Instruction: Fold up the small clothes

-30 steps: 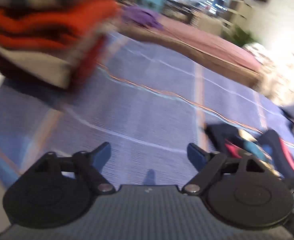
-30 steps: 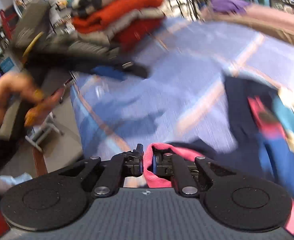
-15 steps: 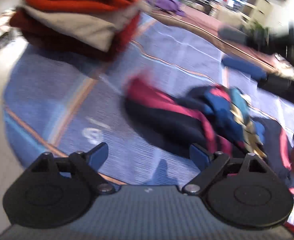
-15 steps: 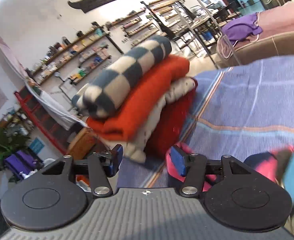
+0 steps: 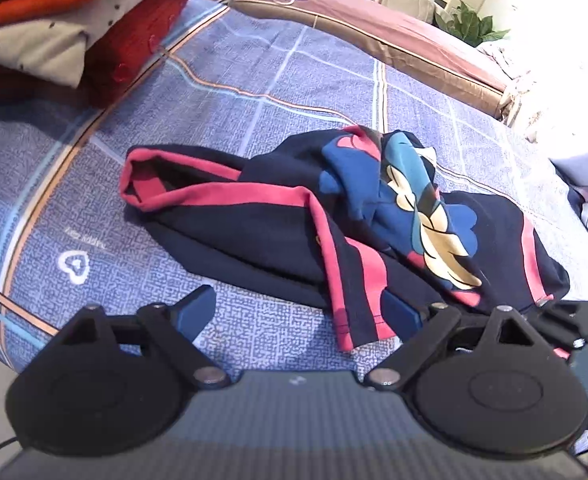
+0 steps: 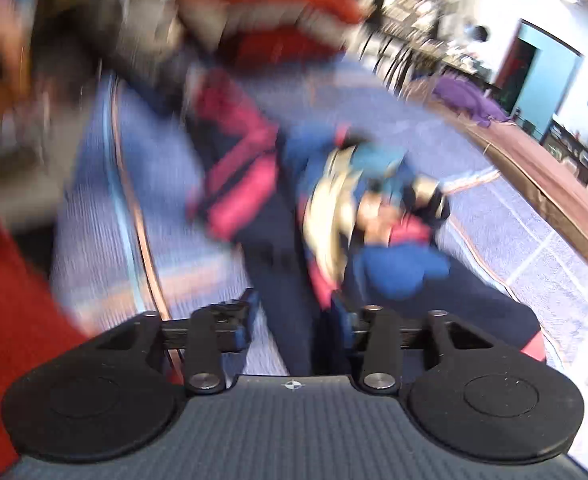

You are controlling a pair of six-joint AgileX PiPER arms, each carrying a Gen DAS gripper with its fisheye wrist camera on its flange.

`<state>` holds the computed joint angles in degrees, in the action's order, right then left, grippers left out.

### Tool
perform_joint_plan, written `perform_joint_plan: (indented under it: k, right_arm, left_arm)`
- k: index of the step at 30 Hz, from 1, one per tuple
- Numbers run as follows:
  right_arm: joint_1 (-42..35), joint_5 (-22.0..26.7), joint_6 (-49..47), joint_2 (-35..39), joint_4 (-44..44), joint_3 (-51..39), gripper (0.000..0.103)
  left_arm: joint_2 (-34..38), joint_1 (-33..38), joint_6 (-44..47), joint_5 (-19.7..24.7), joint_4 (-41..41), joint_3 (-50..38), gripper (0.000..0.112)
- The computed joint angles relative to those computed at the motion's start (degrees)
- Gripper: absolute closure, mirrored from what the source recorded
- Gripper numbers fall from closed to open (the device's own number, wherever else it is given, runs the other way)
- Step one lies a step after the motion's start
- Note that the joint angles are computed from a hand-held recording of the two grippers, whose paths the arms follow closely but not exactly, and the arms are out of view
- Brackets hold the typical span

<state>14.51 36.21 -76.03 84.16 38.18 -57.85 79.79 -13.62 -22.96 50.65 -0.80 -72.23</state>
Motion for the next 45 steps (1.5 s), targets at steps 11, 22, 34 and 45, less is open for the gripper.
perform_joint_plan:
  k: [11, 22, 34, 45]
  right_arm:
    - [-8.4, -0.4, 2.1, 3.4, 8.1, -13.2, 0.098]
    - [-11.4, -6.0, 41.2, 25.6, -14.0, -52.9, 0.098]
    - [-15.0, -5.2, 18.4, 16.1, 14.9, -49.7, 0.098]
    - [-20.2, -1.5, 17.4, 15.2, 12.3, -55.4, 0.103]
  left_arm:
    - [0.1, 1.0, 1.2, 0.0, -1.3, 1.8, 0.019]
    - [4.9, -3.9, 1.9, -1.6, -0.7, -2.4, 0.019]
    - [23.2, -23.7, 0.9, -6.7, 20.5, -27.8, 0.009]
    - [44.7, -22.7, -3.9, 6.6, 21.4, -58.1, 0.087]
